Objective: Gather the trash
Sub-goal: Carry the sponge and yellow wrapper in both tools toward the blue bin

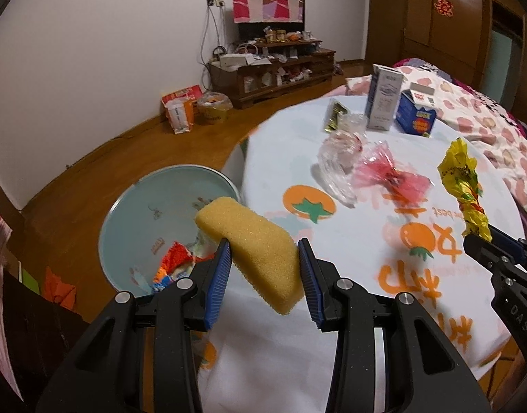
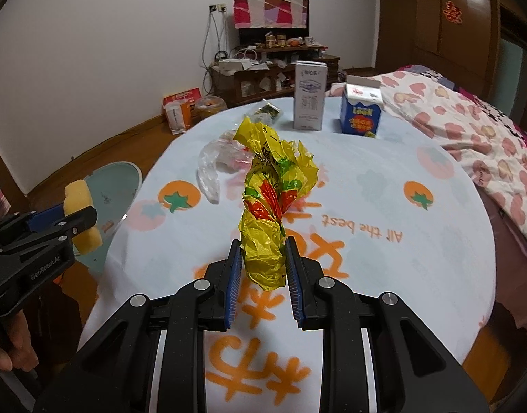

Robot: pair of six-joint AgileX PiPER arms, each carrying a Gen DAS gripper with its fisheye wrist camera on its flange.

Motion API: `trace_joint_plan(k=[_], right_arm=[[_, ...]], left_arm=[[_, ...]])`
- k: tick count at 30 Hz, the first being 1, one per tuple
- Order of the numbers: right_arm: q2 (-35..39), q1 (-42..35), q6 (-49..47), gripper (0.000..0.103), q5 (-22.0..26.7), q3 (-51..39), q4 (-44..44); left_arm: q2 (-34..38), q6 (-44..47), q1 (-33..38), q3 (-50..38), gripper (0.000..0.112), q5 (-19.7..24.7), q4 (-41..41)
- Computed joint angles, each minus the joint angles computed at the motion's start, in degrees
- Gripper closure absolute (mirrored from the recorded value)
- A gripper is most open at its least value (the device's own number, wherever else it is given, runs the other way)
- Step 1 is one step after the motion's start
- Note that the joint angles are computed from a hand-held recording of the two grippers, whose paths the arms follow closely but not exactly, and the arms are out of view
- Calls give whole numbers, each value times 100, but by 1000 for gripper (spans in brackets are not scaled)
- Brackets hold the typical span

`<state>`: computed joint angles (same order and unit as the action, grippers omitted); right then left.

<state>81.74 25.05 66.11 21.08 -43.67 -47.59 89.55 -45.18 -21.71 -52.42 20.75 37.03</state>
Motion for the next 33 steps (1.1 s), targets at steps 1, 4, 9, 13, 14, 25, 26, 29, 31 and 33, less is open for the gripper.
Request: trace_joint_plan(k=[1,4,9,13,14,25,26,29,31,33], right_arm=[[-47,-3,59,77,36,51,-34],[-217,-17,305,77,213,238,-223],[-564,-29,508,77,426,582,-257],[-791,89,634,77,594,741,-369],[-825,112,677,77,625,764,-396],[-1009,285,296,77,562,792,-27],[-994,331,300,77,570,769,-27],[-922,424,352,77,563,713,-71],[-840,424,360,77,530,670,-41],[-753,368,294,77,441,648,31]], left_arm=[[-24,158,10,45,73,-48,-191],[-58,310,-31,140,73,-118,-380],[-182,403,-203,280,73,-196,-516],[-303,230,-377,393,73,-215,-355],[-328,194,-428,417,73,-208,-311],[-554,508,-461,583,73,-176,-529],[-567,540,-449,597,73,-175,-535],[-561,726,-396,613,72,-200,-660],[-513,1043,-314,590,73,-266,-957],[-450,1197,-237,556,73,-305,-1119]])
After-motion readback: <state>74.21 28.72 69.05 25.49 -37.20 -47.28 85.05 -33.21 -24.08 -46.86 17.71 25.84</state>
